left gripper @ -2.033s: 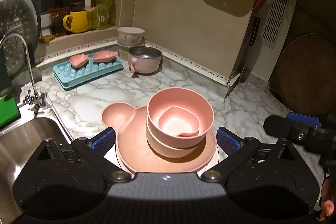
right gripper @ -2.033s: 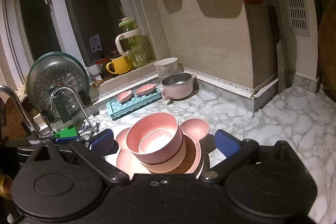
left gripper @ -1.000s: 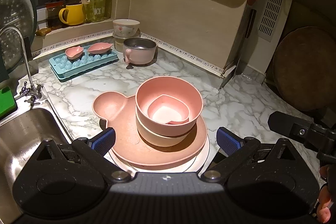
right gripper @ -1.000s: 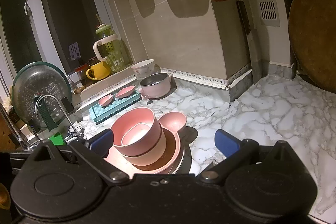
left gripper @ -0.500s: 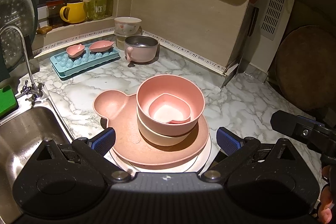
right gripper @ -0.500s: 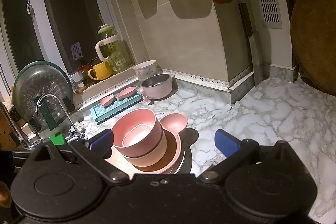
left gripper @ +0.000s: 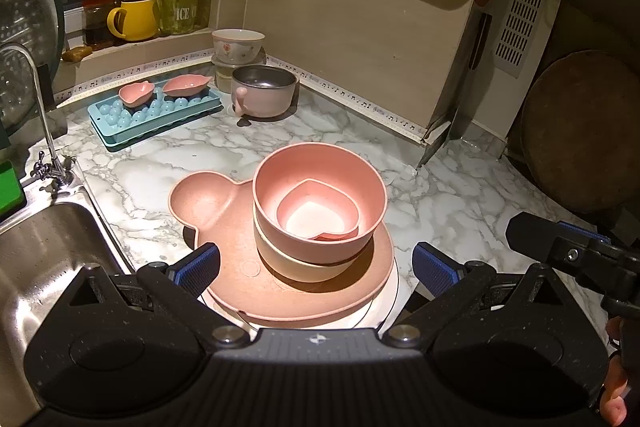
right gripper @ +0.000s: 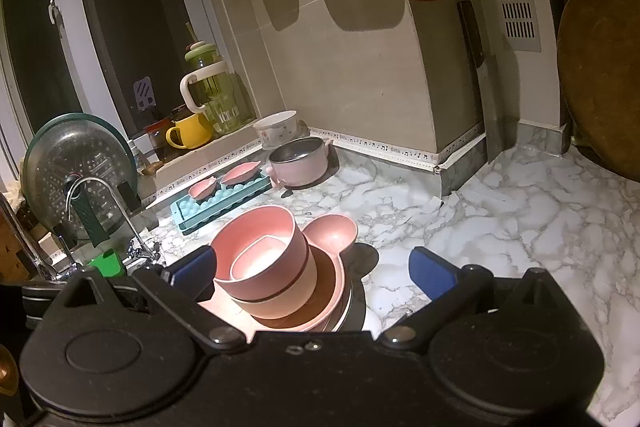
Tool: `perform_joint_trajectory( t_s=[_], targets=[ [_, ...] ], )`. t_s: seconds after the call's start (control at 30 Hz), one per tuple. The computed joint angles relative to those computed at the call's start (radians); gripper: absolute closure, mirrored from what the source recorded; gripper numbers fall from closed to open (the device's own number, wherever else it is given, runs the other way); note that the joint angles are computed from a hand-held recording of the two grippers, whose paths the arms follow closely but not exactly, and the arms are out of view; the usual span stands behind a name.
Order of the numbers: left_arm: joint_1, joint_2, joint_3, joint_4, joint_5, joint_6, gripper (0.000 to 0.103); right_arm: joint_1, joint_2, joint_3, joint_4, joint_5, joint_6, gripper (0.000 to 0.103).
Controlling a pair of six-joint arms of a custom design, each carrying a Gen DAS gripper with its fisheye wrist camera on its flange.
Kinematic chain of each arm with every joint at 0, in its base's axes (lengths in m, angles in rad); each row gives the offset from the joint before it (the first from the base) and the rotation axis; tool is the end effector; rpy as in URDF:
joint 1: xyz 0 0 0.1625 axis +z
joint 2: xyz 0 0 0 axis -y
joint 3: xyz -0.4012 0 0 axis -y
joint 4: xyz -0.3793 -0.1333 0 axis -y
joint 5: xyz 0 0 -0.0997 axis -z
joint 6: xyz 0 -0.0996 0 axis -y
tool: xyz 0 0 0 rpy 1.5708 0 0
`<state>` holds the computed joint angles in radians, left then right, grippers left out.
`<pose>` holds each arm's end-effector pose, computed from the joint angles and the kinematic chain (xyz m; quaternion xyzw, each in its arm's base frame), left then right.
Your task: Organize plates and bowls
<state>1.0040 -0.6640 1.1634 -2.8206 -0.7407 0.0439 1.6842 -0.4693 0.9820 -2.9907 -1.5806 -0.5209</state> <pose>-0.2377 -0.7587 0.2469 0.1150 0.8565 -0.4209 0.2758 0.2252 -0.8079 0.1751 0.2783 -0.8547 0.4282 0.0930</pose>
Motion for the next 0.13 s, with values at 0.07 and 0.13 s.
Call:
perform_joint_trajectory(
  t_s=[0.07, 0.13],
  targets=[
    [0.001, 0.005, -0.009, 0.005, 0.0, 0.001, 0.0, 0.0, 0.0, 0.0, -0.002, -0.001, 0.001, 0.0],
    [0.002, 0.011, -0.018, 0.009, -0.003, 0.003, 0.0, 0.0, 0.002, -0.002, -0.001, -0.001, 0.002, 0.0]
  ],
)
